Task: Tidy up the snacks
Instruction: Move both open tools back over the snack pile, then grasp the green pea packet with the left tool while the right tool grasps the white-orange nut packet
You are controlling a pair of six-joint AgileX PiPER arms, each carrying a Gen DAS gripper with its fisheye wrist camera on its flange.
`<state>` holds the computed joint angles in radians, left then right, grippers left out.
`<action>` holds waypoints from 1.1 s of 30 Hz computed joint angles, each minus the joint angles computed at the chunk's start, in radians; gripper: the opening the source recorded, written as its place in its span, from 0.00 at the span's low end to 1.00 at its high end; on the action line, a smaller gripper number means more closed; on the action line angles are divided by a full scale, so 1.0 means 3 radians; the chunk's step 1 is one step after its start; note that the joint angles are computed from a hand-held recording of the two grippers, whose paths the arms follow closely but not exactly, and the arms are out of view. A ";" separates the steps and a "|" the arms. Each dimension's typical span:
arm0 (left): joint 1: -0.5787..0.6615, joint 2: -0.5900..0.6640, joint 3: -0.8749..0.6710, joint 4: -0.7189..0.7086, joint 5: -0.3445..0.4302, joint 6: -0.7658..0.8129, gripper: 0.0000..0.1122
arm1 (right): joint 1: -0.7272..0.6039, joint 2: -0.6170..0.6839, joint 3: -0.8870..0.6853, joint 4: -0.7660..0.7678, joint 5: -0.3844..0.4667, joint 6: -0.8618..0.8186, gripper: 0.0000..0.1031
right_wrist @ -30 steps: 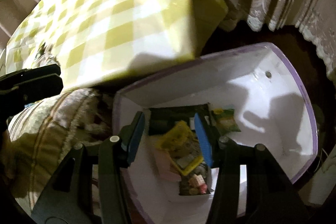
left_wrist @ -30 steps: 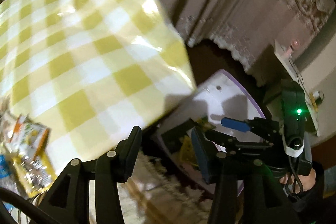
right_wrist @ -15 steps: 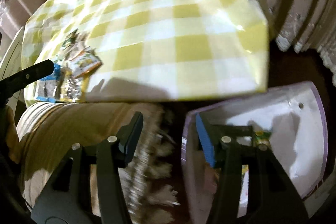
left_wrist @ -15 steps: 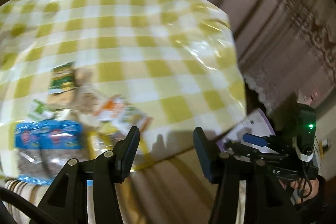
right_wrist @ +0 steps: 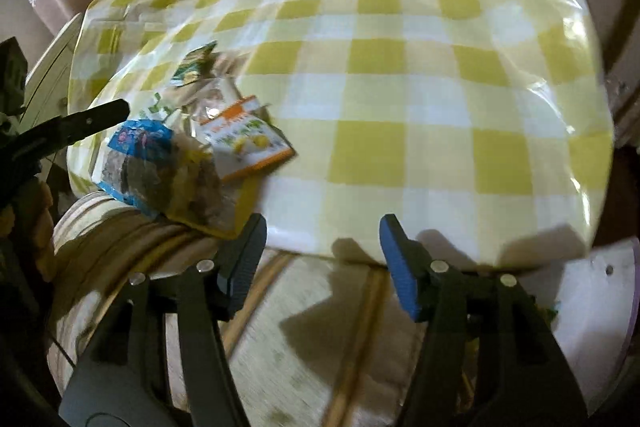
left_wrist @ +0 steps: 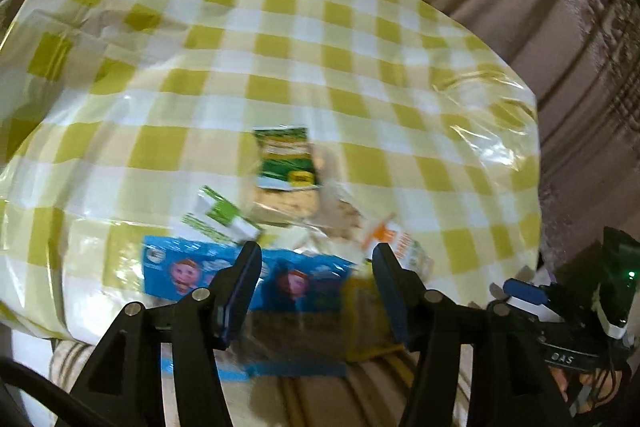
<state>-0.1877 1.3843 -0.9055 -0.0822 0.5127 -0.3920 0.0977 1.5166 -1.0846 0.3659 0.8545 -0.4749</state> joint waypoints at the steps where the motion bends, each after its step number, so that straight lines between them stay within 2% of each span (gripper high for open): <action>1: 0.0062 0.0026 -0.0003 -0.0062 -0.0012 0.0091 0.52 | 0.0043 0.0042 -0.0037 -0.0002 -0.0008 0.0027 0.61; 13: 0.0292 0.0517 -0.0378 -0.0329 -0.0004 0.0535 0.53 | 0.0430 0.0553 -0.0450 0.0097 -0.0027 -0.0041 0.62; 19: 0.0340 0.0846 -0.0671 -0.0427 0.0008 0.0656 0.53 | 0.0510 0.0781 -0.0662 0.0116 -0.0009 -0.0104 0.70; 25: 0.0381 0.1186 -0.0998 -0.0443 0.0086 0.0633 0.53 | 0.0544 0.0987 -0.0846 0.0108 0.0053 -0.0124 0.73; 33: 0.0349 0.1435 -0.1248 -0.0351 0.0138 0.0583 0.53 | 0.0577 0.1147 -0.0975 0.0094 0.0078 -0.0159 0.74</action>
<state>-0.0829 1.8147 -1.2799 -0.1876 0.5541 -0.2170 0.2710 1.8606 -1.3771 0.3942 0.8778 -0.5226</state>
